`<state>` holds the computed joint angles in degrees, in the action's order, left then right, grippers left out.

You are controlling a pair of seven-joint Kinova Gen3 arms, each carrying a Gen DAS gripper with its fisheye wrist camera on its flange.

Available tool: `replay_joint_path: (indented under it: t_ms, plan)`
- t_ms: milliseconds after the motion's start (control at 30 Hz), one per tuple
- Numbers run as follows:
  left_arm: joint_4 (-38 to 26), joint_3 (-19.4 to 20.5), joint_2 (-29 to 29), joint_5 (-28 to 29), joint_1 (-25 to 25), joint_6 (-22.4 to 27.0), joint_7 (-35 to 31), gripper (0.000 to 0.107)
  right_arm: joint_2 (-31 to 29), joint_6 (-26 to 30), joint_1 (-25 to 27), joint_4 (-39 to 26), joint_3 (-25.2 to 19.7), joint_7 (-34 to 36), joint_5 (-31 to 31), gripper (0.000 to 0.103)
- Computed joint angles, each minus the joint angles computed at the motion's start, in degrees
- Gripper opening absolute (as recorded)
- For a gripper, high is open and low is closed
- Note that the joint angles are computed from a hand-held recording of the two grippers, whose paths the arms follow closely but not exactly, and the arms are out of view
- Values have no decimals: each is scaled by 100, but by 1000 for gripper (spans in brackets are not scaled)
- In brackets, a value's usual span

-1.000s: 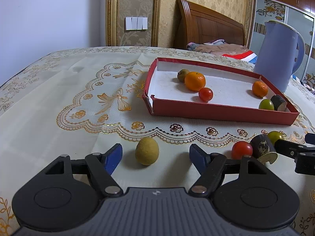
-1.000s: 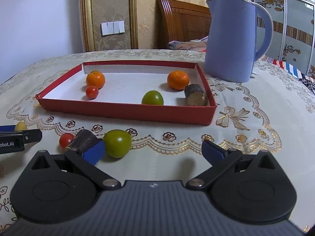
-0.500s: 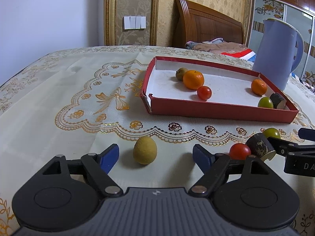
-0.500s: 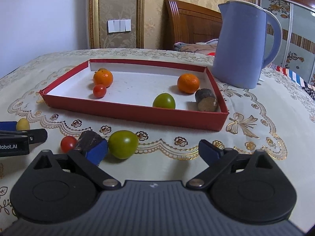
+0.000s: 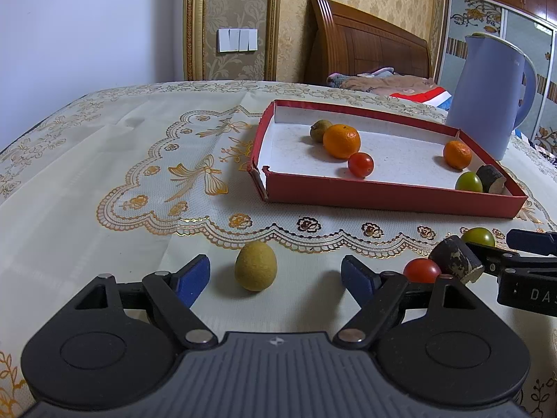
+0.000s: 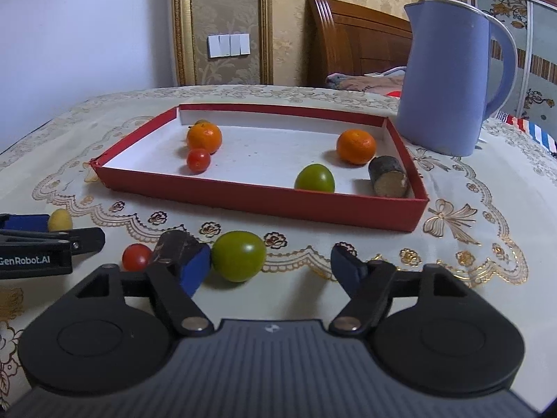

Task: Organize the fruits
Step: 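Close the left gripper on the yellow-green fruit while the right gripper grasps the green tomato, then carry both fruits over the tray and open both grippers to drop them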

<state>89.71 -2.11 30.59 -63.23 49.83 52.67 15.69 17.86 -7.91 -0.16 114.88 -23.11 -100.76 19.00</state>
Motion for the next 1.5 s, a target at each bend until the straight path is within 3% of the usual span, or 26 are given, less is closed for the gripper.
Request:
replay_joint_path:
  t_ms: [33,167,233,300,367,400,467,700,800,900,1067,1167,1333,1500]
  plan:
    - [-7,2,3,1,-1,2,-1,83,12,2,65,-5,-70,-15,26,72]
    - [11,-7,-1,-31,15,-7,49,82,89,-5,614,6,-679,-208,448,50]
    - [4,0,1,-33,11,-5,51,82,53,-69,475,44,-536,-123,389,49]
    - [15,-4,-4,-52,16,-13,72,82,85,-36,594,16,-654,-267,514,49]
    - [61,-17,-22,-105,30,-50,152,79,110,-4,747,5,-814,-353,611,42]
    - [71,-18,-24,-126,40,-43,187,72,135,1,899,7,-979,-450,751,34]
    - [70,-13,-14,-156,57,3,222,61,119,-53,905,47,-988,-421,773,31]
    - [213,14,-82,-324,39,-109,426,43,125,-110,945,60,-971,-730,962,31]
    - [260,27,-105,-368,38,-96,563,28,74,-194,815,112,-798,-775,964,31]
    - [339,59,-151,-441,15,-152,678,28,49,-257,831,142,-745,-971,1068,31]
    - [441,95,-193,-579,9,-173,865,24,-148,-657,260,371,14,-938,909,31]
    - [509,131,-233,-639,-16,-196,968,24,-197,-744,267,395,87,-1228,1228,31]
    - [501,212,-298,-687,-15,-100,853,24,-281,-845,77,362,374,-1475,1529,31]
    - [315,276,-406,-762,-98,-81,617,24,-263,-832,-269,175,732,-1381,1371,31]
